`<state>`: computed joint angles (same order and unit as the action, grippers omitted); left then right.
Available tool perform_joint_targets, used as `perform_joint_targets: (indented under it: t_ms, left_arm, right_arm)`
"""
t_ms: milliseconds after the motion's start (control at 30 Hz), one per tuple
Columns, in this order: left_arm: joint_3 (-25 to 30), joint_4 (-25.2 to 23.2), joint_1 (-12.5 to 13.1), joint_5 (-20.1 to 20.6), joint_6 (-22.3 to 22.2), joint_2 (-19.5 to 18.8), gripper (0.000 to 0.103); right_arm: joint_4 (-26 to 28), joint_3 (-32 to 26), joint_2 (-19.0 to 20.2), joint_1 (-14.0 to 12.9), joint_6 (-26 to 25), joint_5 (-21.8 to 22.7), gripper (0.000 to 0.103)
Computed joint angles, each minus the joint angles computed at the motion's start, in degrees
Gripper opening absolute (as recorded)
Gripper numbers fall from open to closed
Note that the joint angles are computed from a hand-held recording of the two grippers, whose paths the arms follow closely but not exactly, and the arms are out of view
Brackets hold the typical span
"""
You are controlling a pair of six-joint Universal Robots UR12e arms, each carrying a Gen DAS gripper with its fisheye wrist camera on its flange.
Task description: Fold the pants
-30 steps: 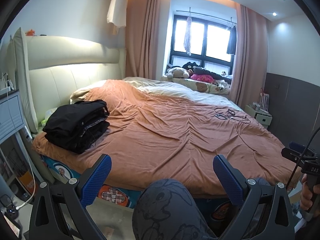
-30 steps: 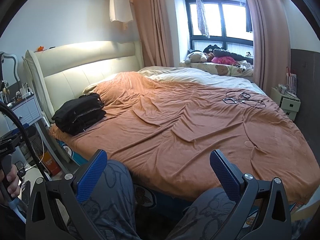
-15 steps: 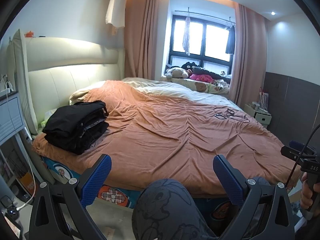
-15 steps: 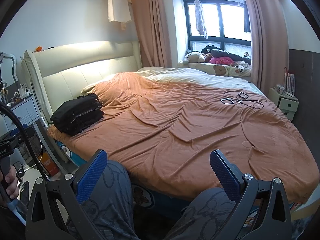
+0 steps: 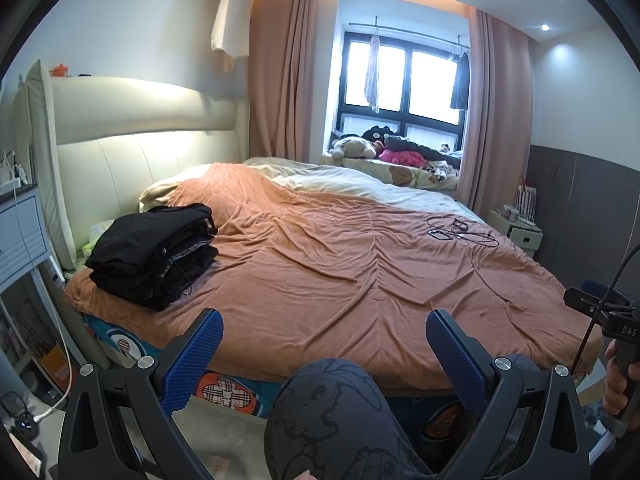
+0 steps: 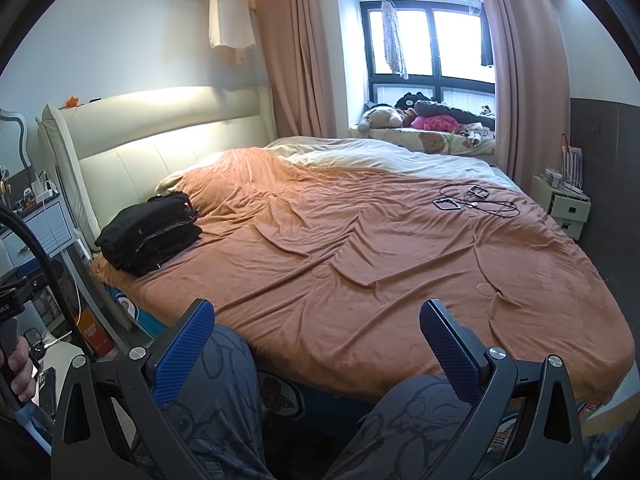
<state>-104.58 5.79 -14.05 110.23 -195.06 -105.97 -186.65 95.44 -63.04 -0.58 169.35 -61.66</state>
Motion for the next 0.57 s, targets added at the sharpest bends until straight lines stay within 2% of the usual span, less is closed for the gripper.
perform_joint_targets:
  t_ms: [567]
  left_arm:
    - [-0.7, 0.5, -0.5, 0.2, 0.5, 0.7, 0.102]
  right_arm:
    - [0.2, 0.2, -0.2, -0.1, 0.0, 0.0, 0.103]
